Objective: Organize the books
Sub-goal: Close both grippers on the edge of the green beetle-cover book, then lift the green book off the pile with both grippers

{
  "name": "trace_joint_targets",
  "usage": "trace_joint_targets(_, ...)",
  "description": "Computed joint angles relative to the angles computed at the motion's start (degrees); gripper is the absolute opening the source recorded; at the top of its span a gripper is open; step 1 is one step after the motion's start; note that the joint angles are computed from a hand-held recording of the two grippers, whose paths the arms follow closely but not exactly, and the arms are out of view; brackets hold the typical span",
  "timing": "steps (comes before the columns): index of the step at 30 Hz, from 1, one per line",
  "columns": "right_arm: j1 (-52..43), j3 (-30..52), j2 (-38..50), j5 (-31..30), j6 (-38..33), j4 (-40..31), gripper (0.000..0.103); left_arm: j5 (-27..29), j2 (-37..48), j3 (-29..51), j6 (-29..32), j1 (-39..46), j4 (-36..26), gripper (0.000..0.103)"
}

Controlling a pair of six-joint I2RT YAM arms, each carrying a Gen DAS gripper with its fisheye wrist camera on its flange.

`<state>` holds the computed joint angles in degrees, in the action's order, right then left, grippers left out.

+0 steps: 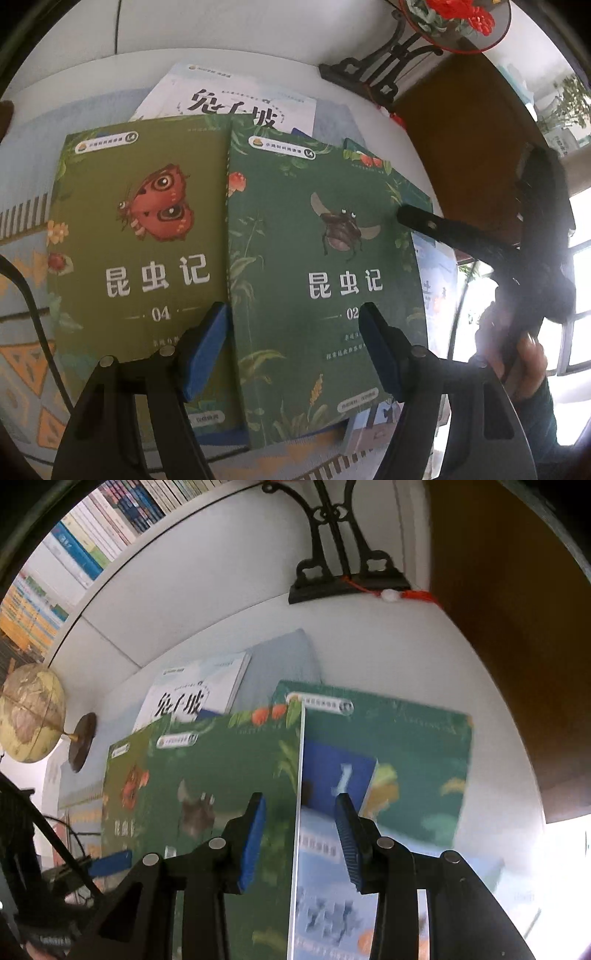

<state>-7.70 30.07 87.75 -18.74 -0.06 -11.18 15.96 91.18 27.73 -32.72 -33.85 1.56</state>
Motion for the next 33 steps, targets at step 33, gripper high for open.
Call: trace_joint_targets(33,3.76,-13.08,-11.47,-15.17,-0.72,1.62,0.039,12.38,-0.78,-9.92,-5.58,2.45,16.43,0.085)
